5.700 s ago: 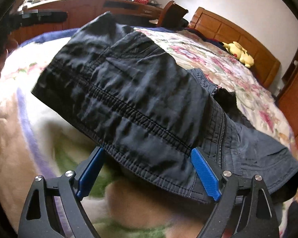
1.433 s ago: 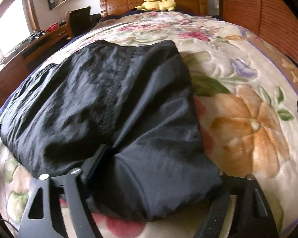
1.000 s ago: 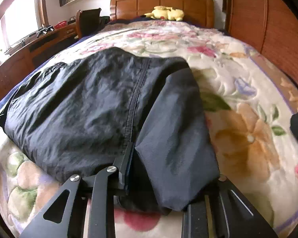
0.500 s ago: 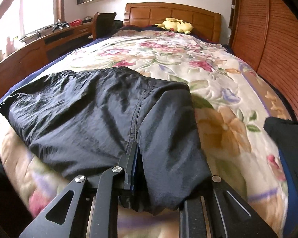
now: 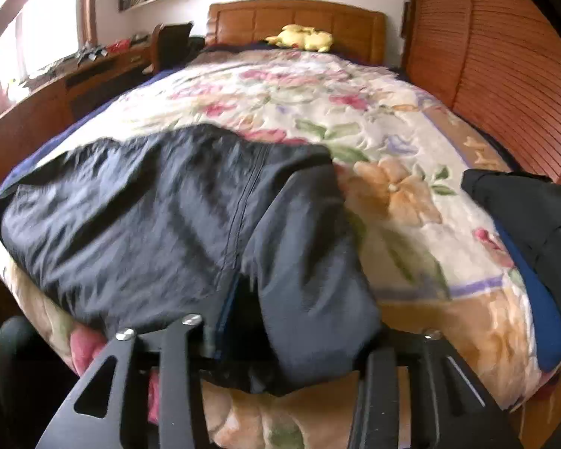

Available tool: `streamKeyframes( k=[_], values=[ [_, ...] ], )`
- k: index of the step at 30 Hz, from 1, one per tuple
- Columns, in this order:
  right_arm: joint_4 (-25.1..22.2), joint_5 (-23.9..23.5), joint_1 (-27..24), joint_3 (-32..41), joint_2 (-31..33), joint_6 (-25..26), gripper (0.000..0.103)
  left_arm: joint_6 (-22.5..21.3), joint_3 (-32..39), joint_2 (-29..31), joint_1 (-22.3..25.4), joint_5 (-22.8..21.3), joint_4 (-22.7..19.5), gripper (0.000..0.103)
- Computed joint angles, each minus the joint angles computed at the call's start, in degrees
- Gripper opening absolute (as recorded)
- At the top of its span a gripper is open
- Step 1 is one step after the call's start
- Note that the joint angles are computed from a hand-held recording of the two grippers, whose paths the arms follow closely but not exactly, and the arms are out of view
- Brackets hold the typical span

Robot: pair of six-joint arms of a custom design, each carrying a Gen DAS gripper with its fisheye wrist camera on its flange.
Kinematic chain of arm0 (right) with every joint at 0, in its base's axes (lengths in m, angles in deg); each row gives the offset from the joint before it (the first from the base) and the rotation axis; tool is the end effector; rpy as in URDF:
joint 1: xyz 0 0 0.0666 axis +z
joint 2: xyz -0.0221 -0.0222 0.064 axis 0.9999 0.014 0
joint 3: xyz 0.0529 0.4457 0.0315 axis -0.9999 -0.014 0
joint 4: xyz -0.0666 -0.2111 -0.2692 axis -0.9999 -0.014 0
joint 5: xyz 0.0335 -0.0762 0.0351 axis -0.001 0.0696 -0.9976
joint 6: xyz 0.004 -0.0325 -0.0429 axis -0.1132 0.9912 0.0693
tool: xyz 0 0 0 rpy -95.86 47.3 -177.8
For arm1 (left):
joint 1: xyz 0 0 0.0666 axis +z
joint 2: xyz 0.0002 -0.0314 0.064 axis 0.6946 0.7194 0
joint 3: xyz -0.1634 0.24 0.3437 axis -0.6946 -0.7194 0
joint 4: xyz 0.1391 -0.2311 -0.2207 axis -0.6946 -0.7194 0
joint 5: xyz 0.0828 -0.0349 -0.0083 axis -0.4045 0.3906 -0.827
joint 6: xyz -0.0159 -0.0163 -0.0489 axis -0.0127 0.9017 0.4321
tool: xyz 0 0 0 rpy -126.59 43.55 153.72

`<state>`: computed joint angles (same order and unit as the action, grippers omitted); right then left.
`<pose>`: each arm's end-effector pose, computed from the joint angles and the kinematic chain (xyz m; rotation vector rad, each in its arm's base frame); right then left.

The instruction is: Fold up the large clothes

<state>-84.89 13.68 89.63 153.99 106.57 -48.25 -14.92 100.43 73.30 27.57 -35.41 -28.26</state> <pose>0.6012 -0.0008 0.4481 0.1691 2.2820 -0.1078 0.6621 -0.1985 0.3605 0.3236 2.1737 -0.2623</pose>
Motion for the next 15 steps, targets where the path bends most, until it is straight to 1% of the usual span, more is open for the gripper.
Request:
streamKeyframes(
  k=[2,3,5,6,8,10,13,15],
  values=[
    [0.63,2.62,0.72,0.19,-0.33,0.03,0.057,-0.03,-0.58,-0.17,-0.11,-0.42,0.16,0.009],
    [1.32,4.96,1.34,-0.27,-0.90,0.26,0.061,-0.12,-0.64,-0.15,-0.11,-0.53,0.15,0.009],
    [3.81,9.03,2.27,-1.60,-2.07,1.18,0.063,-0.17,-0.58,-0.08,-0.16,-0.79,-0.12,0.009],
    [4.38,9.79,2.54,-1.67,-2.37,1.22,0.066,-0.11,-0.50,-0.04,-0.22,-0.93,-0.35,0.010],
    [5.78,8.07,2.92,-2.73,-3.36,0.84,0.069,-0.01,0.07,0.15,-0.26,-1.17,-1.08,0.010],
    [7.05,6.38,3.33,-3.68,-3.96,1.64,0.069,-0.36,1.00,0.45,-0.39,-1.71,-2.11,0.010],
    [9.40,5.58,4.53,-4.91,-3.91,3.80,0.069,-1.32,2.56,0.92,-0.83,-3.21,-3.56,0.010],
    [10.27,4.43,5.50,-5.35,-3.39,3.77,0.069,-1.25,3.10,1.08,-1.17,-4.30,-3.79,0.010]
  ],
)
